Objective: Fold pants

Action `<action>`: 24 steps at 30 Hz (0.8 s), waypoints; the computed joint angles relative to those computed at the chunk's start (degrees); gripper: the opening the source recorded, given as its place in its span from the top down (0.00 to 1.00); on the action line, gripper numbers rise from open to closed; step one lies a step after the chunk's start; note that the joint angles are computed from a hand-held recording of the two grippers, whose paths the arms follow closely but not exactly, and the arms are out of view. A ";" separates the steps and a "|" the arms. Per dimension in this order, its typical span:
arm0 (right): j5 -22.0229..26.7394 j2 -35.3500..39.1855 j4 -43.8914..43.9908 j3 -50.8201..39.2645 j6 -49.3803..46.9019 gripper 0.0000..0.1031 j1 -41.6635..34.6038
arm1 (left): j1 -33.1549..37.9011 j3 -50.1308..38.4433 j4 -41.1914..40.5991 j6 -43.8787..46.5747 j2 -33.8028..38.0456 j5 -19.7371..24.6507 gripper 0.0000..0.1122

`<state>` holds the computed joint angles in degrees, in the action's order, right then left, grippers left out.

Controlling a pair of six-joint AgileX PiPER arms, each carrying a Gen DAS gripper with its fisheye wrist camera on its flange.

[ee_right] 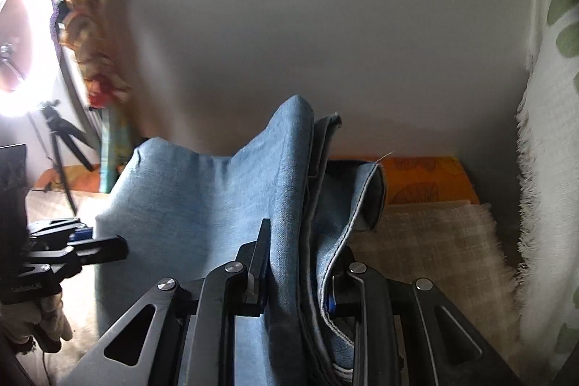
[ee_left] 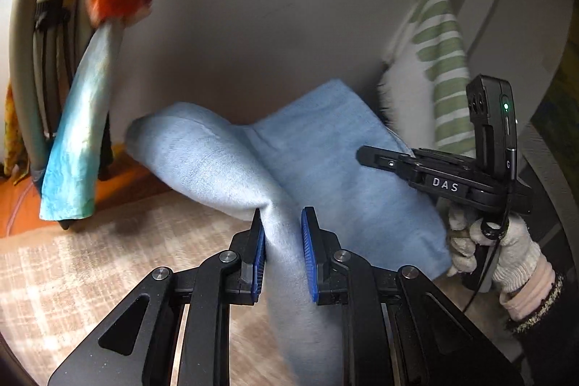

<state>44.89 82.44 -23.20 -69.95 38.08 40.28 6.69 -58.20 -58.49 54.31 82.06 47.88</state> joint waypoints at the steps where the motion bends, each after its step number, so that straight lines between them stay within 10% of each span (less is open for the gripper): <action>1: -0.60 0.33 0.75 0.43 -0.90 0.79 -1.06 | 0.23 0.14 0.43 0.06 0.30 -0.40 0.85; 9: -4.14 1.29 7.89 3.74 -6.54 0.66 -8.09 | -0.37 1.51 5.32 -1.41 2.22 -3.23 0.84; 24: 11.13 1.21 -9.44 -2.46 12.07 0.33 3.72 | -1.45 2.26 13.56 -7.26 -4.38 -5.69 0.69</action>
<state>56.03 83.66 -32.65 -72.41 50.15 44.00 5.24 -55.94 -44.93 47.05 77.68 42.19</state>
